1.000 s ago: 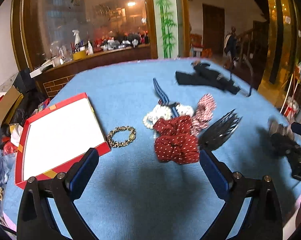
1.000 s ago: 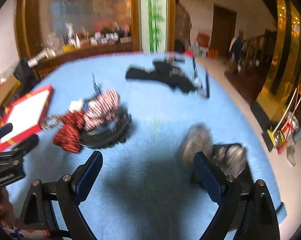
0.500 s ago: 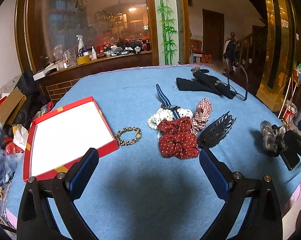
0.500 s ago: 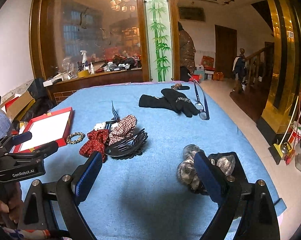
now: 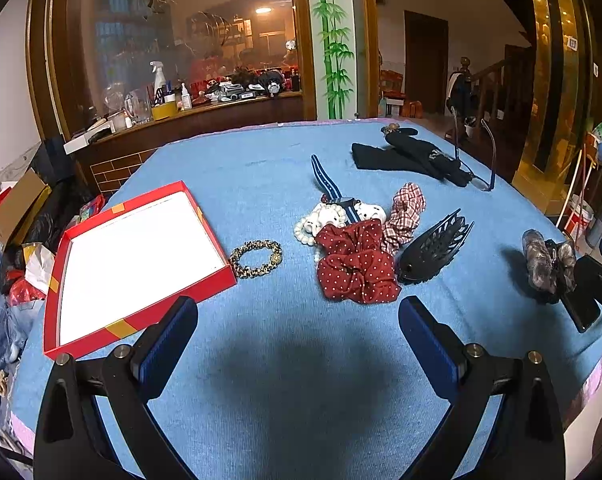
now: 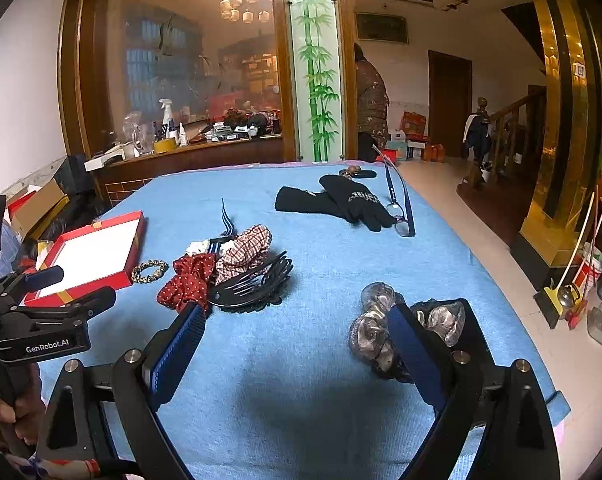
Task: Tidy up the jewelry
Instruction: 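Grasp the grey sheer scrunchie with the right tool while the left tool grasps the red polka-dot scrunchie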
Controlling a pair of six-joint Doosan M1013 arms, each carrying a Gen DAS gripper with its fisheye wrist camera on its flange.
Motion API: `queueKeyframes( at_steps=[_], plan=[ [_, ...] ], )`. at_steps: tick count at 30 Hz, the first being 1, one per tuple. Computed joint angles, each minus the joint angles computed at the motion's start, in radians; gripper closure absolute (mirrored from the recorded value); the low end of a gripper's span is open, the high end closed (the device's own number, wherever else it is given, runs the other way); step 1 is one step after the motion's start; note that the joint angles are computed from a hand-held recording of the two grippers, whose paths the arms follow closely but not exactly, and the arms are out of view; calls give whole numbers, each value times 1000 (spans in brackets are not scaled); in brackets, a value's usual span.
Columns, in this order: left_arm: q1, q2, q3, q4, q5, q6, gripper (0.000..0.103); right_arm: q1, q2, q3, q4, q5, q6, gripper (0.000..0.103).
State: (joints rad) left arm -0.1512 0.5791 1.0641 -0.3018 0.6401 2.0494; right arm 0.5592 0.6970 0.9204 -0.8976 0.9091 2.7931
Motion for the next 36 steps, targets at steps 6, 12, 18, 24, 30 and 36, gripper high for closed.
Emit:
queueKeyframes(
  at_steps=[6,12,18,24,30,36],
  plan=[
    [-2,5,-5,10,17,-2,3,-7,-8,19,13,-5,15,8],
    [6,28,-41,-7,78,-4,3,-19,-22,47,11,4,68,13],
    [36,66,-96,-92,183,28,3,-31,-43,85,5,39,104,15],
    [45,90,-136,-104,241,17,3,-51,-68,133,24,42,144,19],
    [37,84,-130,-129,237,55,3,-57,-80,157,21,35,175,19],
    [25,118,-185,-132,304,59,3,-62,-66,139,56,30,127,18]
  ],
)
